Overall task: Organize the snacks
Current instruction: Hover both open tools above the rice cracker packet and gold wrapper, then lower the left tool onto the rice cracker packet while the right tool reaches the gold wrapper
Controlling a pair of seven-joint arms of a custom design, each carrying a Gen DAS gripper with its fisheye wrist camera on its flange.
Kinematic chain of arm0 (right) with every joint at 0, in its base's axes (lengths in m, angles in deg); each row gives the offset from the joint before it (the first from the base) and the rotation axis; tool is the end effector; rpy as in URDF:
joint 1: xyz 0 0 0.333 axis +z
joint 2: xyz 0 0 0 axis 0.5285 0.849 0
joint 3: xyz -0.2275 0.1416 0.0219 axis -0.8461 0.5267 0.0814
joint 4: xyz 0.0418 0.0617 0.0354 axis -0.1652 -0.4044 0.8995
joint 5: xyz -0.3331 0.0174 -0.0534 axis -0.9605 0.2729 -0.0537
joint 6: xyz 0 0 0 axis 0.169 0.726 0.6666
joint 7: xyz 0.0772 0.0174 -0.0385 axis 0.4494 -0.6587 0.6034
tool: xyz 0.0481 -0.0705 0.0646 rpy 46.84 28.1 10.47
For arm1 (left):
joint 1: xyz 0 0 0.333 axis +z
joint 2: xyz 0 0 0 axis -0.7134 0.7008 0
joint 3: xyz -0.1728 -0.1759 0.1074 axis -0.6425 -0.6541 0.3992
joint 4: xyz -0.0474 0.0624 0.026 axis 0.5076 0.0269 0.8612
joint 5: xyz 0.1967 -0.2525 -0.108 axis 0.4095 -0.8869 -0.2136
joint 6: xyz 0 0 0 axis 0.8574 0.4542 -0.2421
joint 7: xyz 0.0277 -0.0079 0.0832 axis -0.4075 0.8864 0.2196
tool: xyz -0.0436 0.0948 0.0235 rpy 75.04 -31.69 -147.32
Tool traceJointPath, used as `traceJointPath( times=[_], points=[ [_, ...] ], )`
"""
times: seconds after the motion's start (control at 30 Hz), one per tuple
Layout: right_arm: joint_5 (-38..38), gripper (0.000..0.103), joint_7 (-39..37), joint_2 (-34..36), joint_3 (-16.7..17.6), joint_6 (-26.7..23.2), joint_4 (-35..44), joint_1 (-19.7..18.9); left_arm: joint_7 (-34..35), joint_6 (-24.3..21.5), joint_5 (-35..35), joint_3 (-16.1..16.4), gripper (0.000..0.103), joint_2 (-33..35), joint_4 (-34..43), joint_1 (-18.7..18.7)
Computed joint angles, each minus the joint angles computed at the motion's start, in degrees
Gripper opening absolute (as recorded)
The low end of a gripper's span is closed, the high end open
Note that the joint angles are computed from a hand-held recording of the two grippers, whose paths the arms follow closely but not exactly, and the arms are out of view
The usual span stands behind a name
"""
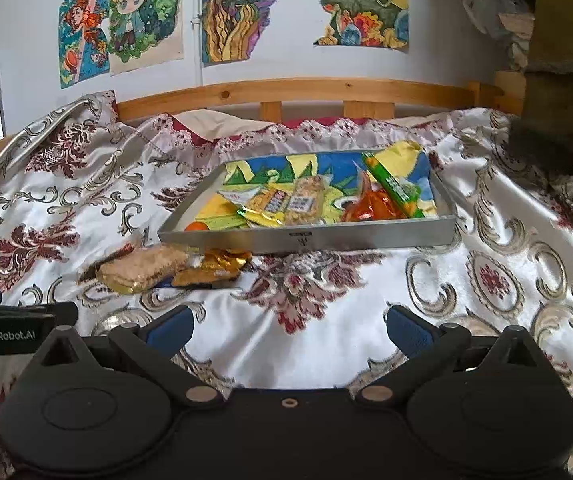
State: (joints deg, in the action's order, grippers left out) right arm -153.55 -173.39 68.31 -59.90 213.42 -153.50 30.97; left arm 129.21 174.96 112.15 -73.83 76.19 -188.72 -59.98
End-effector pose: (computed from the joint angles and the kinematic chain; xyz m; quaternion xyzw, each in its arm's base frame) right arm 0.4397 0.0832 0.4750 -0.5008 0.7061 -0.3919 0.3116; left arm 0.5355 -0.2246 0.4765 -0.5109 0.7280 -0.3527 0.2908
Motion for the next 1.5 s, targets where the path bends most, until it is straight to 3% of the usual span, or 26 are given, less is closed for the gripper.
traceJointPath(
  times=[0.23,0.5,0.83,1.03,1.23,1.33,1.5],
  points=[
    [-1.35,0.102,-1.16,3.38,-0.77,0.32,4.33,0.28,7.35,2.05,-6.27,-1.67,0.103,4.59,5.04,0.95],
    [0.92,0.102,-5.78,7.3,-2.53,-0.5,7.4,0.76,28.82,1.88,-22.6,-14.94,0.103,11.83,11.51,11.0],
    [10.88,0.102,-18.2,17.81,-5.98,6.38,16.92,2.24,38.12,-1.33,-31.51,-14.92,0.103,17.73,18.75,10.97],
    [16.57,0.102,-25.17,23.01,-8.01,8.75,20.91,5.25,44.44,-4.35,-41.75,-20.34,0.102,21.22,23.86,15.12],
    [23.44,0.096,-32.53,28.27,-10.01,8.29,25.4,8.7,48.21,-8.48,-46.82,-19.6,0.102,25.06,30.43,13.69],
    [28.32,0.091,-36.77,30.72,-10.52,7.19,27.62,9.89,50.71,-11.79,-50.03,-20.37,0.091,27.27,34.23,13.79],
    [37.64,0.085,-41.93,33.39,-11.05,6.96,29.34,10.74,51.89,-17.13,-52.86,-18.51,0.074,30.42,40.27,11.9]
  ],
)
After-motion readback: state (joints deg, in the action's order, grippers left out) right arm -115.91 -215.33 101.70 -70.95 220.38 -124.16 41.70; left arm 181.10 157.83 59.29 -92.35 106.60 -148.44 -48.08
